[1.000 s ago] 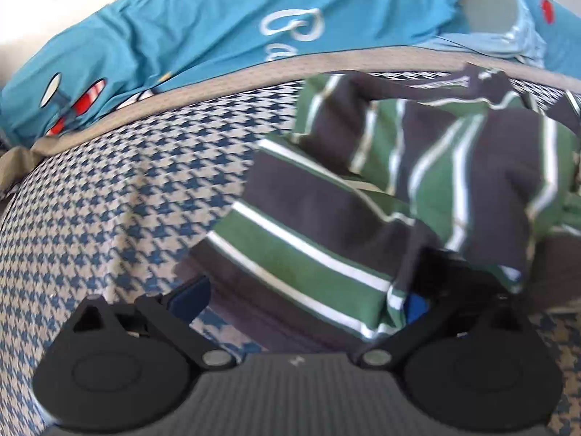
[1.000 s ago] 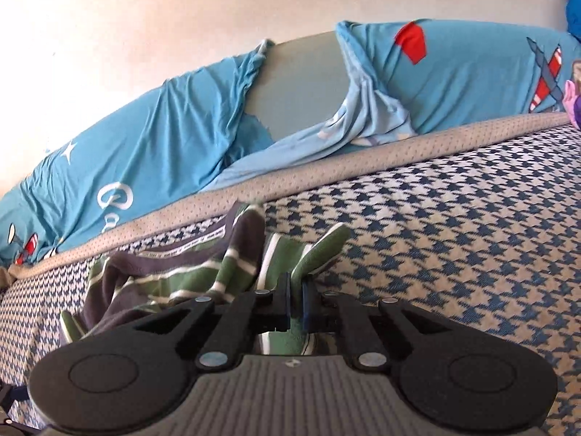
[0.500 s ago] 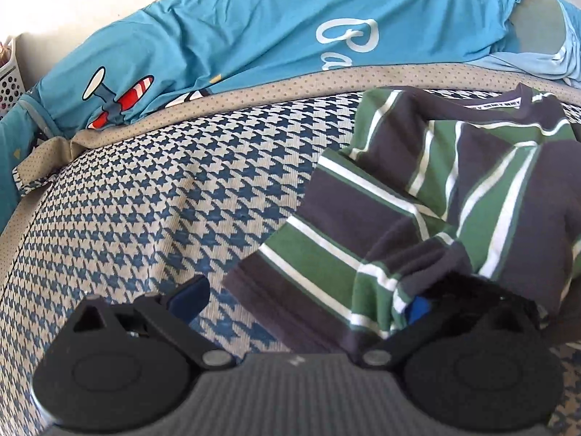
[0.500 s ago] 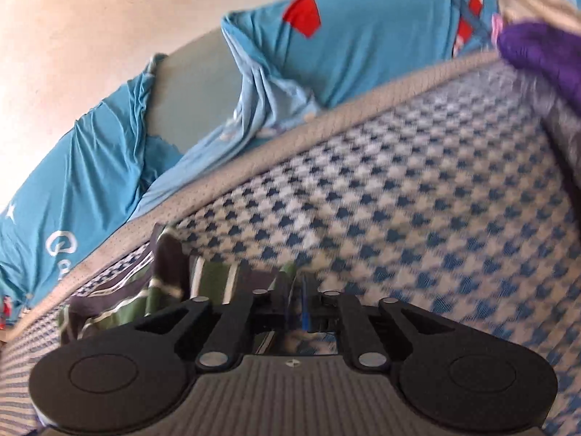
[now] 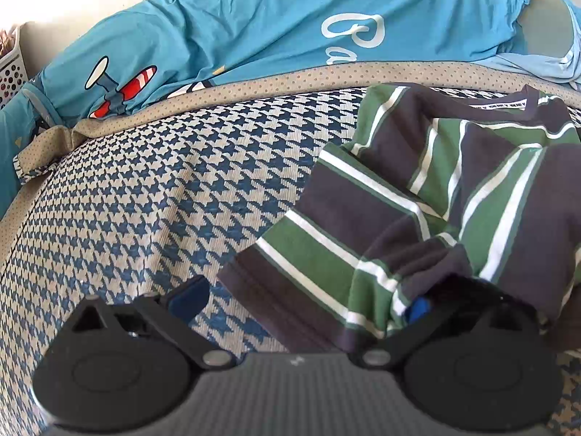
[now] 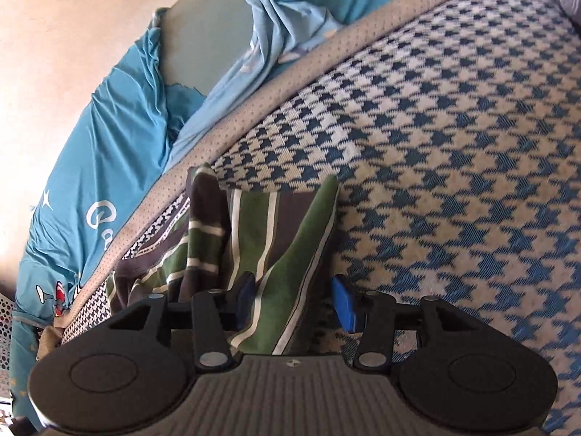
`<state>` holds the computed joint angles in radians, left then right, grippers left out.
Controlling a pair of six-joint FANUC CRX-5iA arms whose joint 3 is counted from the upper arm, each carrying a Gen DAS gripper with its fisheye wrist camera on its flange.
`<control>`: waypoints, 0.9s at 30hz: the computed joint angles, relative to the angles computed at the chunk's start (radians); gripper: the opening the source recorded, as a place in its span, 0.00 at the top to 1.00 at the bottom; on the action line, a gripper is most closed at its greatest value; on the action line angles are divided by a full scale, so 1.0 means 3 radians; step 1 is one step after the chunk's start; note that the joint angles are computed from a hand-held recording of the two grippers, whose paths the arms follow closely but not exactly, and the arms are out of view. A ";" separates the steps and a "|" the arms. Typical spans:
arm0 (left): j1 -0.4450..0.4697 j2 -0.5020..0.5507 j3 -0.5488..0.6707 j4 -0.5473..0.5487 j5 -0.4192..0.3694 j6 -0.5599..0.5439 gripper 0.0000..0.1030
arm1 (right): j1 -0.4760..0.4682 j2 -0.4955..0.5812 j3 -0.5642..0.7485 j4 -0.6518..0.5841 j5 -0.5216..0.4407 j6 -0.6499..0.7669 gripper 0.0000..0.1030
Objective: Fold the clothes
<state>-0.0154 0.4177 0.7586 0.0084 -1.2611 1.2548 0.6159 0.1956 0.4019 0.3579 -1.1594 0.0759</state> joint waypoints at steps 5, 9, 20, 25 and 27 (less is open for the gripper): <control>-0.0042 -0.0071 -0.0116 -0.0073 0.0145 -0.0088 0.00 | 0.0026 0.0088 0.0060 0.0098 0.0009 -0.0020 0.55; -0.0072 -0.0102 -0.0168 -0.0129 0.0233 -0.0135 0.00 | 0.0061 0.0137 0.0059 0.0206 0.0073 -0.0036 0.54; -0.0116 -0.0151 -0.0186 -0.0205 0.0216 0.0100 0.00 | 0.0193 0.0313 0.0144 0.0560 -0.0048 0.0111 0.93; -0.0133 -0.0161 -0.0155 -0.0379 0.0292 0.0274 0.03 | 0.0239 0.0285 0.0065 0.0999 -0.0066 -0.0007 0.94; -0.0185 -0.0152 -0.0108 -0.0665 0.0355 0.0455 0.07 | 0.0260 0.0282 0.0041 0.1209 -0.0105 -0.0035 0.94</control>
<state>-0.0710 0.3720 0.7263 -0.1912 -1.1545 1.3912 0.6940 0.2801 0.4141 0.7205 -1.1909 0.0655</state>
